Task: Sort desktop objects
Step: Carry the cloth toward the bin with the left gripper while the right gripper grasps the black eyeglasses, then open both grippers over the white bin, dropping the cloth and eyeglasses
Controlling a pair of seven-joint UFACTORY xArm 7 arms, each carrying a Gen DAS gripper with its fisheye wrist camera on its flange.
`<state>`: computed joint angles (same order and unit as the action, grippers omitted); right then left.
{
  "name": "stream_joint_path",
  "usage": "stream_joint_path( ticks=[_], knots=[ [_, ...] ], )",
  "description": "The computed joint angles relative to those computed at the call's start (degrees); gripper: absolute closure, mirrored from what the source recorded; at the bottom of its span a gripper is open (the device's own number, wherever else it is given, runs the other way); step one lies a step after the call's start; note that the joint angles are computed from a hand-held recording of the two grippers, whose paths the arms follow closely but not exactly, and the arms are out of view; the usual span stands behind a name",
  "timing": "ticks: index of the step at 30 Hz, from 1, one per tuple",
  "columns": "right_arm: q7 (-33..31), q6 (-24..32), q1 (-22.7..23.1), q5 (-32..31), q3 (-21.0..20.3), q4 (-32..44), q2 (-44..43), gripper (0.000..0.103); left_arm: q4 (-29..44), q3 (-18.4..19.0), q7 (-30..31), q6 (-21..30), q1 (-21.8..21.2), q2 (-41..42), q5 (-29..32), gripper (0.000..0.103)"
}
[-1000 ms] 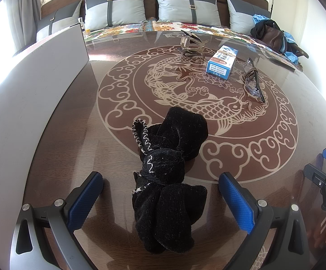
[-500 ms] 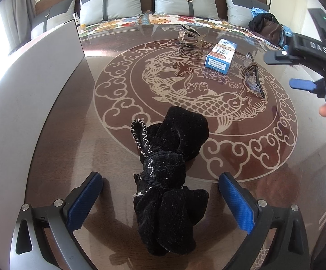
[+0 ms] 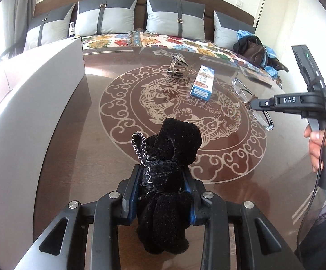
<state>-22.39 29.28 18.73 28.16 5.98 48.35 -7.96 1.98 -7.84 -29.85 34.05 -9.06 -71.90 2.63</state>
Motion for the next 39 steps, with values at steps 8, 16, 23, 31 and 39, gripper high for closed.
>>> stream_joint_path(
  ticks=[8,16,23,31,39],
  knots=[
    [-1.6,5.7,6.6,4.0,-0.1,-5.6,-16.3,0.095,3.8,6.0,1.8,19.4,3.7,-26.2,-1.0,0.07],
    [3.3,4.8,21.3,9.8,8.4,5.4,-13.5,0.095,14.8,24.8,16.5,35.1,25.7,-31.0,11.7,0.07],
    [12.8,0.2,28.2,0.4,18.0,14.1,0.9,0.095,16.4,37.6,25.6,36.4,38.8,-20.9,20.6,0.067],
    [23.2,-3.2,31.1,-11.0,19.4,11.6,5.4,0.035,12.5,37.1,34.5,37.5,51.7,-27.4,19.8,0.02],
    [21.3,-8.3,29.1,-11.9,14.9,1.4,-7.1,0.017,11.0,29.7,34.2,37.4,51.8,-34.2,12.8,0.02]
  ],
)
